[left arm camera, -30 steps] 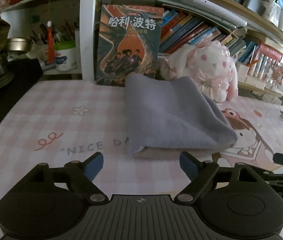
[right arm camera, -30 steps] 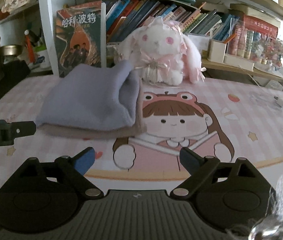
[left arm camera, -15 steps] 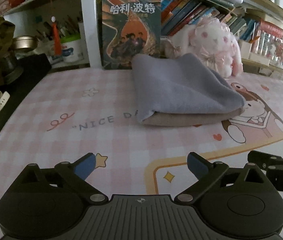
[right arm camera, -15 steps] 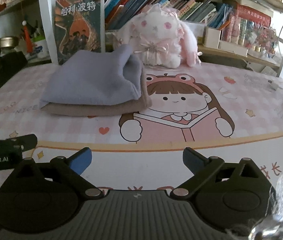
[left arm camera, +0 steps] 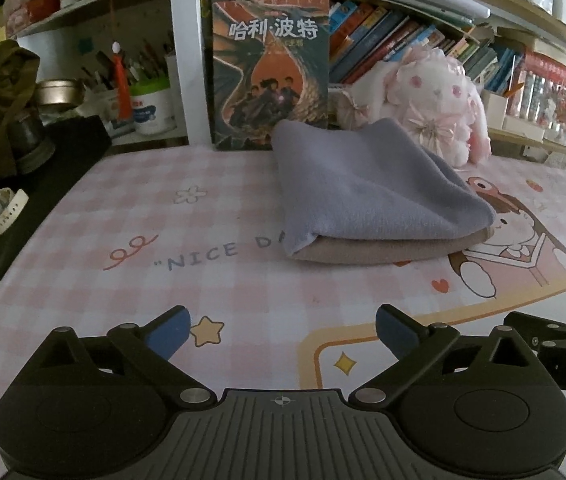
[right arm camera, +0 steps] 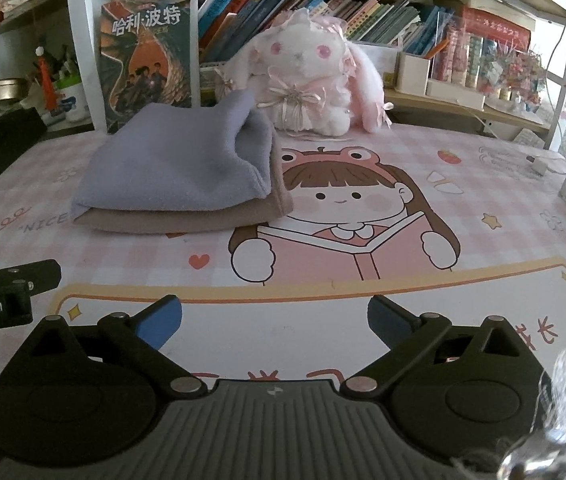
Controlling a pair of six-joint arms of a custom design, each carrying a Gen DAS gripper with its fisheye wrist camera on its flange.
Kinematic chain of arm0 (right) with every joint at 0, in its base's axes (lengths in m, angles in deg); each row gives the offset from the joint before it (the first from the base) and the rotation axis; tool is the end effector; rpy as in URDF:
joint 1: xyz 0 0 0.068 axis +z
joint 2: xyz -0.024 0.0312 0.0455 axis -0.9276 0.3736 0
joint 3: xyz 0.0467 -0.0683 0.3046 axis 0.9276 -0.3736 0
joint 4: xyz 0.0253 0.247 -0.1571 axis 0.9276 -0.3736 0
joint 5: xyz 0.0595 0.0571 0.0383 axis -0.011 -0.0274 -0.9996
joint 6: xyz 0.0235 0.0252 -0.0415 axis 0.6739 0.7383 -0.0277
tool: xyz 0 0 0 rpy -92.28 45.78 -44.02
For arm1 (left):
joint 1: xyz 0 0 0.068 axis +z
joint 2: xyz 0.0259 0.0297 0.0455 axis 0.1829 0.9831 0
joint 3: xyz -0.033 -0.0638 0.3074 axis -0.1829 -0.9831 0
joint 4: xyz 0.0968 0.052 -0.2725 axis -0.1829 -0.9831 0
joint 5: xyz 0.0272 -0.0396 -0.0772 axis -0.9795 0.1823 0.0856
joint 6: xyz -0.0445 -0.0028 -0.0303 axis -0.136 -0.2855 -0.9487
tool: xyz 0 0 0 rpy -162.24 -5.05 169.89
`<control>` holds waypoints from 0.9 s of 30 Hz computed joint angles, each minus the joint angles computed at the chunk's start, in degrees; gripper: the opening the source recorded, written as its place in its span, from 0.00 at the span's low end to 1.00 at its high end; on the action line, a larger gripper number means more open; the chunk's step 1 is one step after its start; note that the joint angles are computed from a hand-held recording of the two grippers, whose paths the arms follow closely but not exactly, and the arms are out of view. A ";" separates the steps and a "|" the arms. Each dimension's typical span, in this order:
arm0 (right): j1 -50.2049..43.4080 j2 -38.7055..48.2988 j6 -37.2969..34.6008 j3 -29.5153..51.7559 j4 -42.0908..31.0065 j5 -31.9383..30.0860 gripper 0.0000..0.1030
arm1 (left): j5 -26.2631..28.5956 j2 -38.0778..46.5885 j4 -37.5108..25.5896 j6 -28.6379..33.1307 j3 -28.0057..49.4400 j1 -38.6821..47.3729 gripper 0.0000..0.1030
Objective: Fold clothes
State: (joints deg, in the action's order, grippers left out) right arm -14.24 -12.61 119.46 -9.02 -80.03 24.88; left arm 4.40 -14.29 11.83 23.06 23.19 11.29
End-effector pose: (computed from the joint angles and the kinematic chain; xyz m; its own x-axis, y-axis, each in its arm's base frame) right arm 0.1248 0.1279 0.1619 -0.6078 0.3239 -0.7250 0.4425 0.8963 0.0294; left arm 0.2328 -0.0104 0.1657 -0.5626 0.3487 -0.7496 0.5075 0.8615 0.0198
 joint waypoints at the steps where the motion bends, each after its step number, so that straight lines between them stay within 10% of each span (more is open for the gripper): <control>1: 0.03 0.07 0.04 0.03 -0.06 0.00 0.97 | 0.01 -0.01 0.00 0.14 -0.02 0.02 0.98; 27: 1.21 0.57 1.76 0.12 -1.25 -0.26 0.97 | 0.35 -0.60 -1.42 0.68 0.17 0.58 0.98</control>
State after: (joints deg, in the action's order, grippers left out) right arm -13.03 -12.04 121.22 -8.90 -81.27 24.63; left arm 4.75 -14.89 10.41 23.74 23.36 11.87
